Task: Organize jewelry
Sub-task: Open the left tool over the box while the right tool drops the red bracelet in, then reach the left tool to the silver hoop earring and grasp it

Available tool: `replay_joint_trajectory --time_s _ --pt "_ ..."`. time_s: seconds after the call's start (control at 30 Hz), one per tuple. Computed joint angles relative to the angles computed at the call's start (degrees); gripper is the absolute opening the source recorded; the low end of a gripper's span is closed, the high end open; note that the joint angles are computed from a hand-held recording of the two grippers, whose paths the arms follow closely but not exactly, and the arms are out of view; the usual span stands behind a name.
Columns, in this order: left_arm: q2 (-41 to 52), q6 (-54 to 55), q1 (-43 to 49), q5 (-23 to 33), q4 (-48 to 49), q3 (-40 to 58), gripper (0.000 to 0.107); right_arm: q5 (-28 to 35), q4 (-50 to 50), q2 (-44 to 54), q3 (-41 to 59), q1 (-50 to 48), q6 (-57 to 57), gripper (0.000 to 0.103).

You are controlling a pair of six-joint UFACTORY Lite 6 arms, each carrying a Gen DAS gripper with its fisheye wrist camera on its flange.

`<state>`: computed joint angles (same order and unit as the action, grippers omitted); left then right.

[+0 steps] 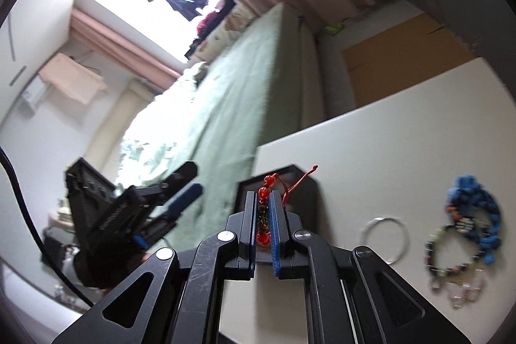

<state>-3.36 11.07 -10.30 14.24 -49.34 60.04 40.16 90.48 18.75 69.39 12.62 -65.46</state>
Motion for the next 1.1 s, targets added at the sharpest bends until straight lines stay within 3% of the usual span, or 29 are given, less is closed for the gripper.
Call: replay_joint_trajectory --time_s 0.17,0.2,0.23,0.27,0.47,0.7,0.87,1.1 --pt "-2.16 5.4 2.88 0.8 -6.21 -1.68 0.059 4.29 3.2 7.13 7.27 3.35 -0.94 0.013" --pt "-2.56 4.65 2.93 0.7 -5.52 -1.96 0.059 2.53 -0.54 8.87 9.87 4.31 2.9 0.02" --pt "-2.86 4.48 3.06 0.98 -5.27 -2.08 0.059 0.71 -4.21 9.9 11.33 4.96 6.51 0.043" --pt "-3.08 3.9 2.96 1.22 -4.57 -2.22 0.059 -1.07 -5.48 9.66 10.66 5.09 7.71 0.057" --pt "-2.63 -5.91 -1.55 0.31 5.26 -1.56 0.059 -6.71 -9.86 2.63 1.97 1.82 10.35 0.058" --pt "0.12 -37.69 -13.57 -1.99 37.96 1.64 0.059 -9.49 -26.08 -5.8 -5.42 -4.36 22.33 0.058" --pt "3.8 -56.36 -21.09 -0.5 57.93 4.65 0.059 -7.13 -32.01 -8.57 -8.51 -10.44 24.62 0.058" --pt "10.64 -65.16 -28.06 2.73 66.36 8.98 0.056 -4.87 -38.33 -12.66 -12.73 -18.39 26.29 0.058"
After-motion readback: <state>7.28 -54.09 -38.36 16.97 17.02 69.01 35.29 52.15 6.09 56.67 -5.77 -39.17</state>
